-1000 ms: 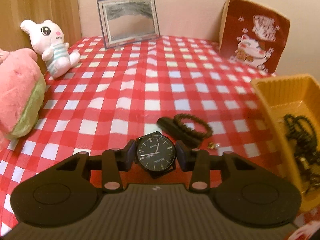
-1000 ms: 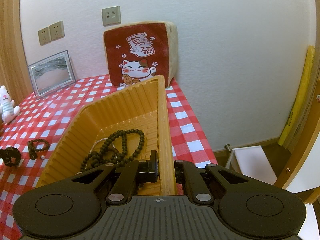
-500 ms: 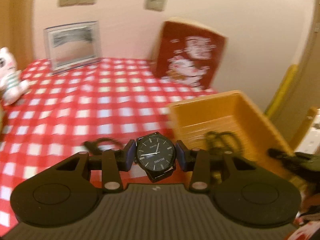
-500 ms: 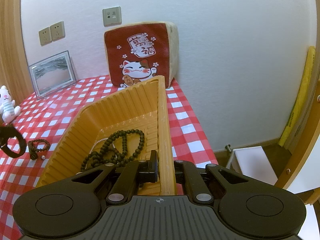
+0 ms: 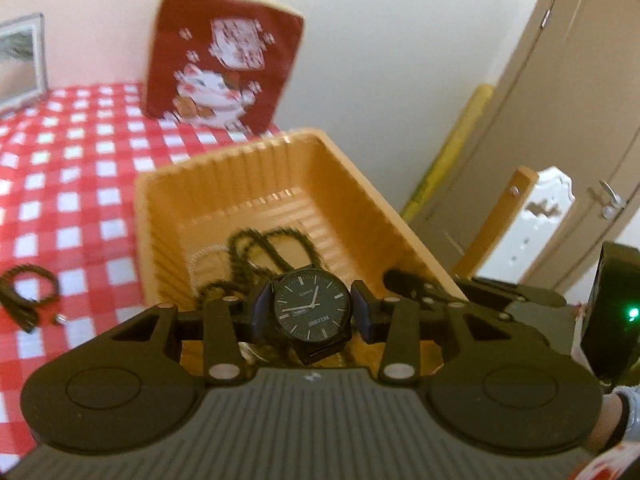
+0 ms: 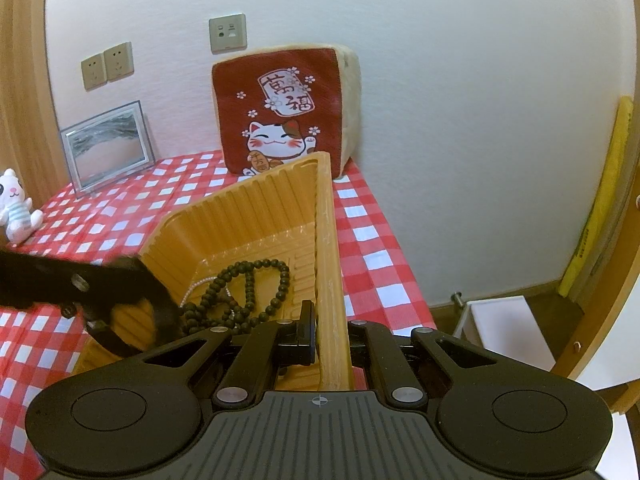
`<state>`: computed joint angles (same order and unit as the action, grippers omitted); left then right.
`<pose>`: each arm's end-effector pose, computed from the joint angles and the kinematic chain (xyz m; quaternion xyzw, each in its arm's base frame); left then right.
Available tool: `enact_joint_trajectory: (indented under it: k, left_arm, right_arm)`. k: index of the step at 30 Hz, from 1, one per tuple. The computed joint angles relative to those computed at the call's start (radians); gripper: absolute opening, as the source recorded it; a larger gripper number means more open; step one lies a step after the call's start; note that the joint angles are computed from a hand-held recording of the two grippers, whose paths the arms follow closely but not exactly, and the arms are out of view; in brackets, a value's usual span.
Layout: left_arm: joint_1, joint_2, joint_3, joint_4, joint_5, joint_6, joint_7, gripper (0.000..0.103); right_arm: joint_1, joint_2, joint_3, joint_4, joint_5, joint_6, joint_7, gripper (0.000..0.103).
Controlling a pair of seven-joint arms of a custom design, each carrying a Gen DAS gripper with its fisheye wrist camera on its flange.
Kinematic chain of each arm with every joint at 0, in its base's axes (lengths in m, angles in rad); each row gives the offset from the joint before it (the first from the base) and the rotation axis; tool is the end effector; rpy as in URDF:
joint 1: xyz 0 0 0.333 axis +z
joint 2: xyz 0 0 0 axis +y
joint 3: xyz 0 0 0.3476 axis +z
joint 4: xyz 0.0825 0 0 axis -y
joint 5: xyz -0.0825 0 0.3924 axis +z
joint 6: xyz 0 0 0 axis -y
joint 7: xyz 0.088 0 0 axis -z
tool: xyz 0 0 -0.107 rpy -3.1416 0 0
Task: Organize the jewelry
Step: 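Carry the wristwatch into the orange tray and open the left tool, then return the left tool to the dark bead bracelet and grasp it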
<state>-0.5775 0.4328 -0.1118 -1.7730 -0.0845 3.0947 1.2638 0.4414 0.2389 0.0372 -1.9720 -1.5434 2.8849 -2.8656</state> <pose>0.5709 -0.4448 0.4495 -0.5472 0.7171 -0.4233 0.0845 0.5317 0.3396 0.4097 -0.6422 0.6166 -0.2719 0.3652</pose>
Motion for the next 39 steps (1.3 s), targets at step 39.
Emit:
enact_joint_trajectory:
  k: [39]
  left_arm:
    - [-0.523,-0.182,0.783,-0.289,0.658,-0.164,-0.935,0.048]
  right_arm:
    - [0.002,0.010,-0.008,0.007,0.027,0.004,-0.013,0.005]
